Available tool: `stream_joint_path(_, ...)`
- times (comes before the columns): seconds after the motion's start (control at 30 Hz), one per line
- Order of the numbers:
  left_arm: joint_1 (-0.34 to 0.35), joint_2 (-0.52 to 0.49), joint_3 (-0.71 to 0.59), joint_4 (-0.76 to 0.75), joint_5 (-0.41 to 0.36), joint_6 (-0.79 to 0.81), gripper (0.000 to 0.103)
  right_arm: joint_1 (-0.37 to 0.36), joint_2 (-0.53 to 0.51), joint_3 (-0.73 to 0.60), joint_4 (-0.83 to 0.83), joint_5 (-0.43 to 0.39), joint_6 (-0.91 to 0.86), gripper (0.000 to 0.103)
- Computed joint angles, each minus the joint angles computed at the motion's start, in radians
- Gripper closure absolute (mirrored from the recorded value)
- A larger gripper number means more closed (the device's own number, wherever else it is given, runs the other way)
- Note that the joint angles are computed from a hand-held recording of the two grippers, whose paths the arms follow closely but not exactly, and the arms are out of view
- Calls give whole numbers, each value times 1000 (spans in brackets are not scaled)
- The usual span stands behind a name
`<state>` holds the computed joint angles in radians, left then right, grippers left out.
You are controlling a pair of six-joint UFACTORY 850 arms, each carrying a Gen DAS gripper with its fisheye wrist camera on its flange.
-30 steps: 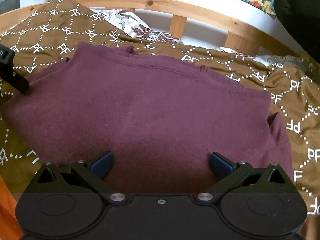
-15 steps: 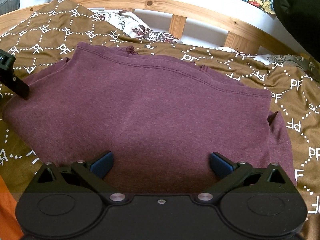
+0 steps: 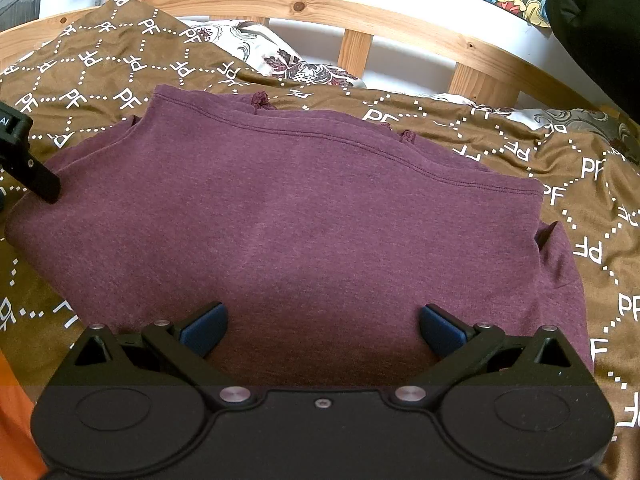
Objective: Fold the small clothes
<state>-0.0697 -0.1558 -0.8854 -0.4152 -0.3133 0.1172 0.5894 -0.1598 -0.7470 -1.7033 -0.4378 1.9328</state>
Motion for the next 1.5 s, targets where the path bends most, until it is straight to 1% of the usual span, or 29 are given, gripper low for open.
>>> stream_joint_path(0.37,15,-50,-31,-28,-58,12,1,-1,-1,-2,4,4,2,1)
stream_joint_path(1.13,1,-52,-32,30,-50,-22,1,-7,-1,0,-4,13,12,1)
stream_joint_path(1.37,20,-52,-27,-90,-55,91,1,-6,-2,-2,0,13,9,1)
stream_joint_path(1.5,8,-53,-27,-94,-34,135,1,-7,-2,-2,2,13,7,1)
